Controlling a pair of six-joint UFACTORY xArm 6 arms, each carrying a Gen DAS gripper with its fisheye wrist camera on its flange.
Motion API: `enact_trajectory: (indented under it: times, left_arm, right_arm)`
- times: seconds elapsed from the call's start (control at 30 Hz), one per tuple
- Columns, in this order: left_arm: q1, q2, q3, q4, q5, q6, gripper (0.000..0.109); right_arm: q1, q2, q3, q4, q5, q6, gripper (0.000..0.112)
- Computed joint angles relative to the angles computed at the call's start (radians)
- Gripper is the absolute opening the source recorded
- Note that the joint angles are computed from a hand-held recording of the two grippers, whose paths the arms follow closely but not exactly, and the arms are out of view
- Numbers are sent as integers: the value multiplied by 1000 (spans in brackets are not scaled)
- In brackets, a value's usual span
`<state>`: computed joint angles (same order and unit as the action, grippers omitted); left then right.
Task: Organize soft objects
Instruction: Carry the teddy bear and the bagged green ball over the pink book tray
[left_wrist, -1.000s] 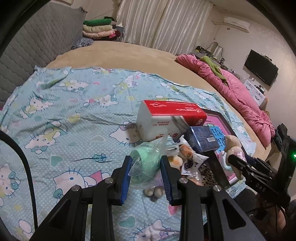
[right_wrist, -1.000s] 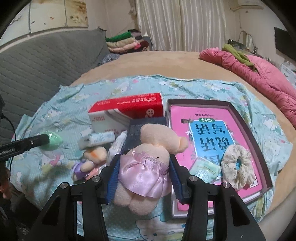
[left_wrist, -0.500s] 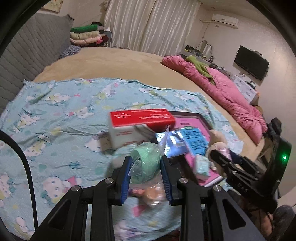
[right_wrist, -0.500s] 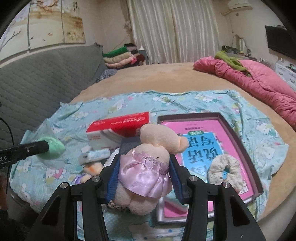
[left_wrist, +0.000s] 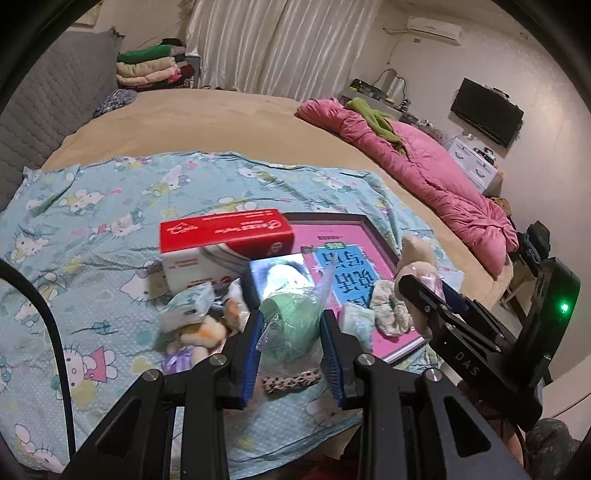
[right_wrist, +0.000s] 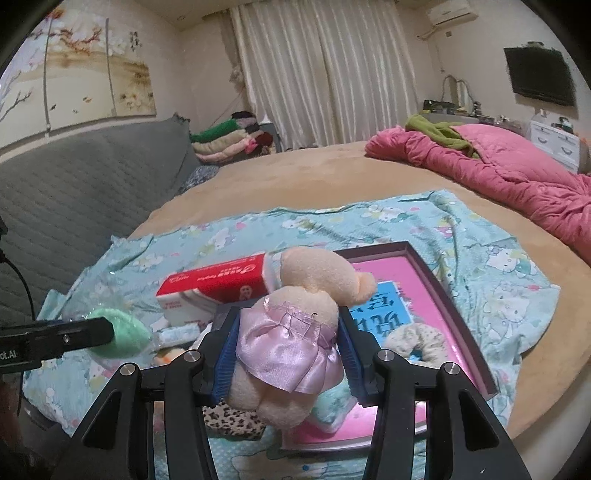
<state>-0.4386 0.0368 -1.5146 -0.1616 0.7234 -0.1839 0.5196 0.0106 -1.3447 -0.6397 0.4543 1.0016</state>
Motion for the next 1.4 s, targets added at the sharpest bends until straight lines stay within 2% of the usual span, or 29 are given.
enact_trajectory:
  times: [0.37, 0.73, 1.13, 1.4]
  left_arm:
    - [-51, 67, -107, 54, 37, -33, 32]
    - [-88, 183, -280, 62, 82, -53, 32]
    - [-131, 338, -471, 41, 166, -23, 32]
    - [-155, 433, -560, 36, 227, -14, 32]
  right_arm:
    - [-54, -51, 57, -31, -29, 48, 51]
    - [-91, -81, 78, -92, -35, 110, 51]
    - [-154, -136, 130, -176, -18, 223, 51]
    - [-184, -154, 164, -186, -11, 245, 51]
